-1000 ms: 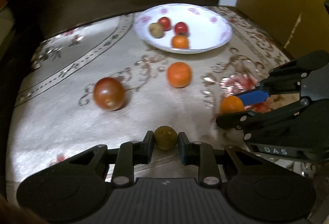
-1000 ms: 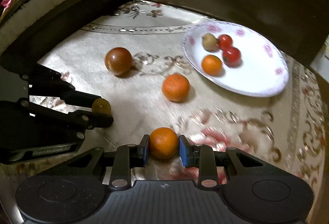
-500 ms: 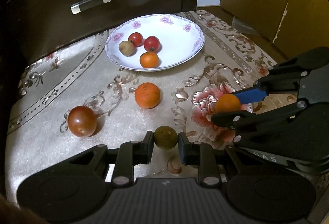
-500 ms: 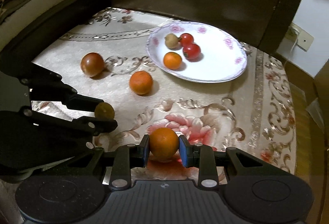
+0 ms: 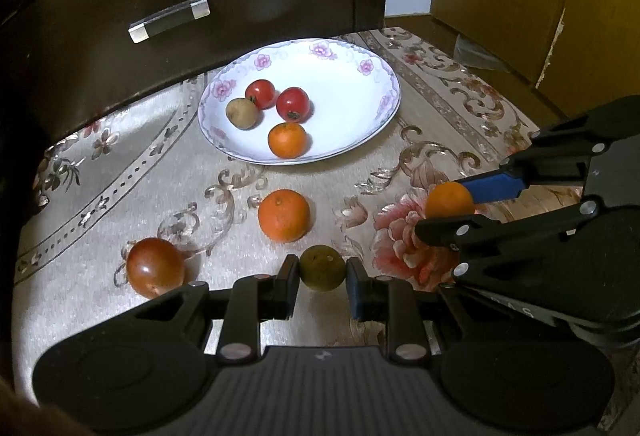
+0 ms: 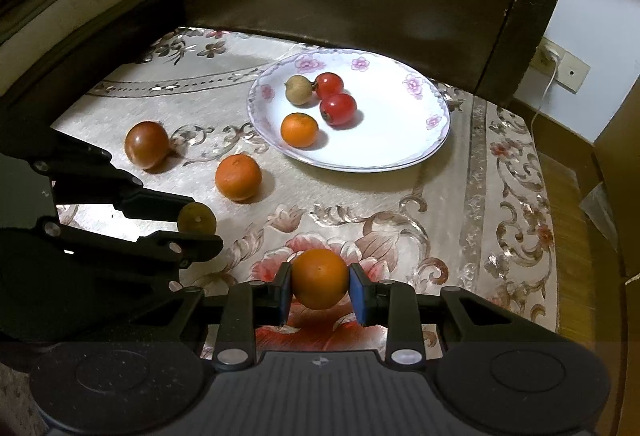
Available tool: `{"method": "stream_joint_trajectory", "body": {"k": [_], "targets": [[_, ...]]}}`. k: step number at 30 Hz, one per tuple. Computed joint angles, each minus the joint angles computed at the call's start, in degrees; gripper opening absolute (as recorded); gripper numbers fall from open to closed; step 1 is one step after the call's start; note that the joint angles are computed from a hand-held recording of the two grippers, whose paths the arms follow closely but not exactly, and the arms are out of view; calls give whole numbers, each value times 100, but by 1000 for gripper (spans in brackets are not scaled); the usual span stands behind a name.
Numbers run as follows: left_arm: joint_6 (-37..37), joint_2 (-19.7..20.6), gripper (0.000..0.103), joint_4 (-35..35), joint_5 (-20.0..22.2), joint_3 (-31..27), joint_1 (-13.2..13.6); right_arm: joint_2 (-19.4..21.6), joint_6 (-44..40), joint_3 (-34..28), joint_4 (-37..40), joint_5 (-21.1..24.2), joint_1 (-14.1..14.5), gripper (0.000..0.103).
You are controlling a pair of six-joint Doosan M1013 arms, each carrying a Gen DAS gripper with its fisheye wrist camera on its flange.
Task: Organize fruits
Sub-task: 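Carry the tan fruit in the left tool and orange in the right tool over the plate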
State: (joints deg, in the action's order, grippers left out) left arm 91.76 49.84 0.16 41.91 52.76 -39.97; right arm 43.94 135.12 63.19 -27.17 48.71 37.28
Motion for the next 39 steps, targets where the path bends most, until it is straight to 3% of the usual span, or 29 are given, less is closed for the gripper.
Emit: {"method": "stream_joint_trajectory", "body": {"k": [39], "targets": [[-232,254,29,369,21,-517,5,97,226,-173,-181,-113,-109,28]]}}
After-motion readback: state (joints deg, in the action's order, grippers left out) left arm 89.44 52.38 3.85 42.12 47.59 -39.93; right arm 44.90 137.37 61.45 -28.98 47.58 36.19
